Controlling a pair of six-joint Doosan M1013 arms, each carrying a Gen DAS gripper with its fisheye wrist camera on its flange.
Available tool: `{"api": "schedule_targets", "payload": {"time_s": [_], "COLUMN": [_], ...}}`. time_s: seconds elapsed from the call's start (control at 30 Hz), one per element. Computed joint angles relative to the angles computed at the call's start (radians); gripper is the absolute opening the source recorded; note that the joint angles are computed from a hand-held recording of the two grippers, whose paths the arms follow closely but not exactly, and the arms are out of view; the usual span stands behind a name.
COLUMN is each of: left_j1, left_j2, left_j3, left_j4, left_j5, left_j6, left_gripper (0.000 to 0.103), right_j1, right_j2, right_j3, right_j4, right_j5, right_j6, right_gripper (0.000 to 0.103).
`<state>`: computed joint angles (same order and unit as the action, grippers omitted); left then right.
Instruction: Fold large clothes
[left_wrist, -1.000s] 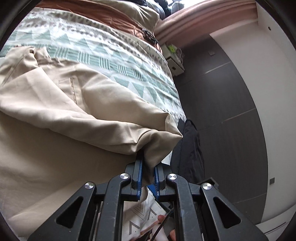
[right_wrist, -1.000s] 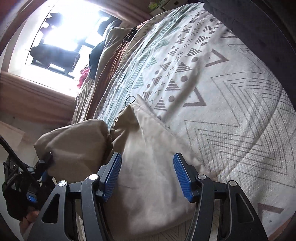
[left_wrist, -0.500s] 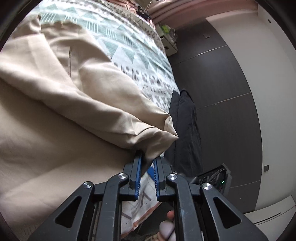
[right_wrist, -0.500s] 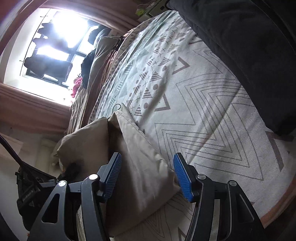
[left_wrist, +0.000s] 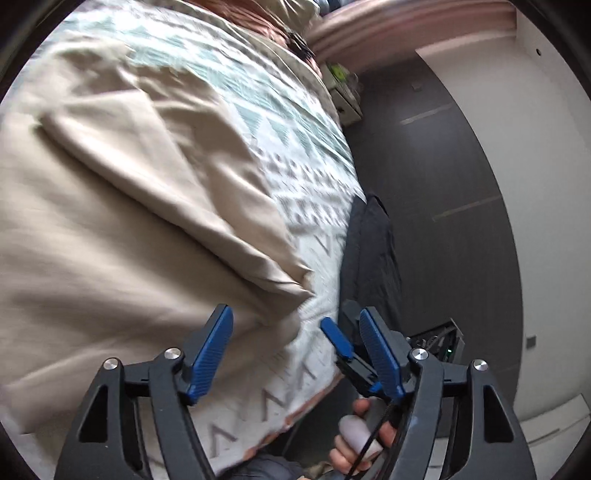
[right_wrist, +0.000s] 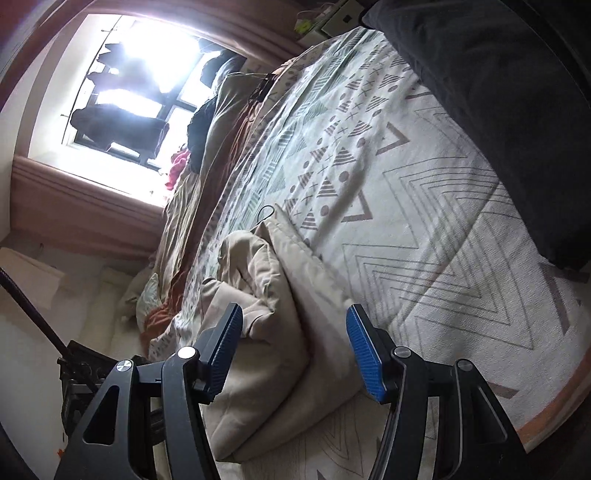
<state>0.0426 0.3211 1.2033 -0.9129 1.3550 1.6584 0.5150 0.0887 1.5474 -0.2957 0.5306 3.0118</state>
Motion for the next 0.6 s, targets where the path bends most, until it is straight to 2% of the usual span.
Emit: {"api": "schedule_targets", "payload": {"time_s": [0.13, 0.23, 0.47, 0.6], "left_j1": [0.042, 0.074, 0.112, 0.136], "left_j2": [-0.041, -0.070, -0.105, -0.105], "left_j3": [0.047, 0.087, 0.161, 0.192], "left_j4": [0.073, 0.123, 0.256, 0.272], "left_j5": [-0.070, -0.121, -0.211, -0.208], "left_j6": [-0.015, -0.036, -0.122, -0.123], "left_gripper": [0.072, 0.072, 0.072, 0.072], "right_j1": [0.003, 0.013, 0.008, 0.011], "right_j2": [0.030, 0.059, 0.117, 0.139], "right_j3": [-0.020, -0.051, -0.114, -0.153], "right_j4": [0.038, -0.008, 0.041, 0.056], "right_j5": [-0.013, 0.042, 0.098, 0.140], "right_j6": [-0.071, -0.066, -0.144, -0.213], "right_gripper": [0.057, 0.057, 0.057, 0.057]}}
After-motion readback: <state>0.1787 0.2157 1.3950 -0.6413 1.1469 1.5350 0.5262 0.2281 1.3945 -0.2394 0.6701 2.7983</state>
